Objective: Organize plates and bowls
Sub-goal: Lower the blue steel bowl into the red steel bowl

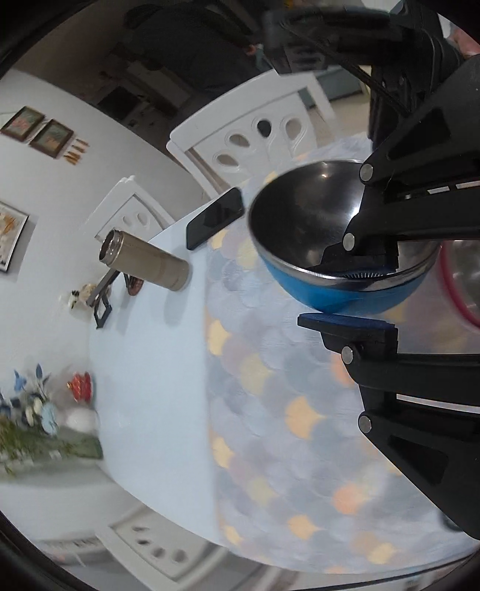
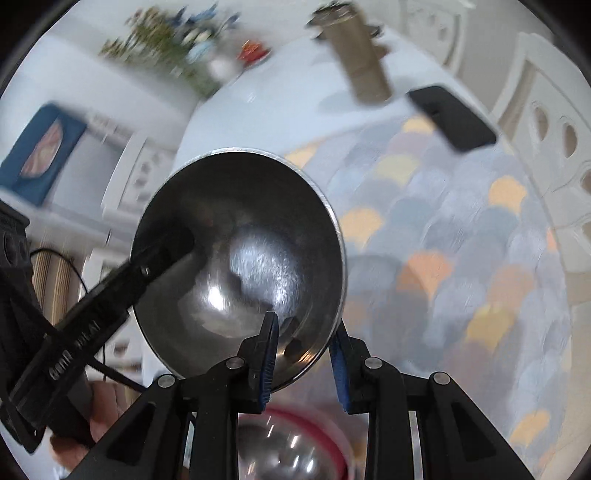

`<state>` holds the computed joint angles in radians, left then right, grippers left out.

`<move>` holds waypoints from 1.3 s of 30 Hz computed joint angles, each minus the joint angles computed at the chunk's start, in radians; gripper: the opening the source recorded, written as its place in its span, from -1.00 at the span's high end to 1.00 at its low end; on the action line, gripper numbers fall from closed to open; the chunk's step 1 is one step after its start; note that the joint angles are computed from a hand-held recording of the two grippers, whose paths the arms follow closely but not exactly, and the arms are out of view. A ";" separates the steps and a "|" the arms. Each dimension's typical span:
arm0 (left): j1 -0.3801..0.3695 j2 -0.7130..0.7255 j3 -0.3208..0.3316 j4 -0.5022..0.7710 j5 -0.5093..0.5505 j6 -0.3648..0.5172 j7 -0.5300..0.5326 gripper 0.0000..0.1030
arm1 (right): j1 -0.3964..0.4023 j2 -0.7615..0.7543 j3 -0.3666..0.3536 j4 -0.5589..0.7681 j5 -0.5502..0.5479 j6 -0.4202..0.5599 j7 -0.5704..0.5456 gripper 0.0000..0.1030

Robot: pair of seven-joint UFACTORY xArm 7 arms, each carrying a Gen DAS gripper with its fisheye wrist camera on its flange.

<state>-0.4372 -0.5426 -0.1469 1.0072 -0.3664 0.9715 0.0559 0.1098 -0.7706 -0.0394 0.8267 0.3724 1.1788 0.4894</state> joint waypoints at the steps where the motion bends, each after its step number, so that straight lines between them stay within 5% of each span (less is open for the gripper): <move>1: -0.005 -0.038 0.014 -0.024 -0.013 0.021 0.004 0.73 | 0.012 -0.017 0.000 -0.005 0.018 0.024 0.008 0.47; 17: 0.003 -0.417 0.051 -0.310 -0.047 0.310 -0.049 0.72 | 0.117 -0.172 0.055 -0.056 0.081 0.349 0.035 0.47; 37: 0.015 -0.427 0.044 -0.364 -0.071 0.308 -0.050 0.72 | 0.095 -0.199 0.105 -0.072 0.053 0.370 0.080 0.46; 39: 0.022 -0.429 0.038 -0.366 -0.064 0.295 -0.051 0.56 | 0.095 -0.212 0.105 -0.070 0.045 0.372 0.085 0.46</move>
<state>-0.4153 -0.9718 -0.1086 0.6412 -0.4308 1.2665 0.0047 0.2050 -0.9825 0.0661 0.7570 0.4175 1.5508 0.5747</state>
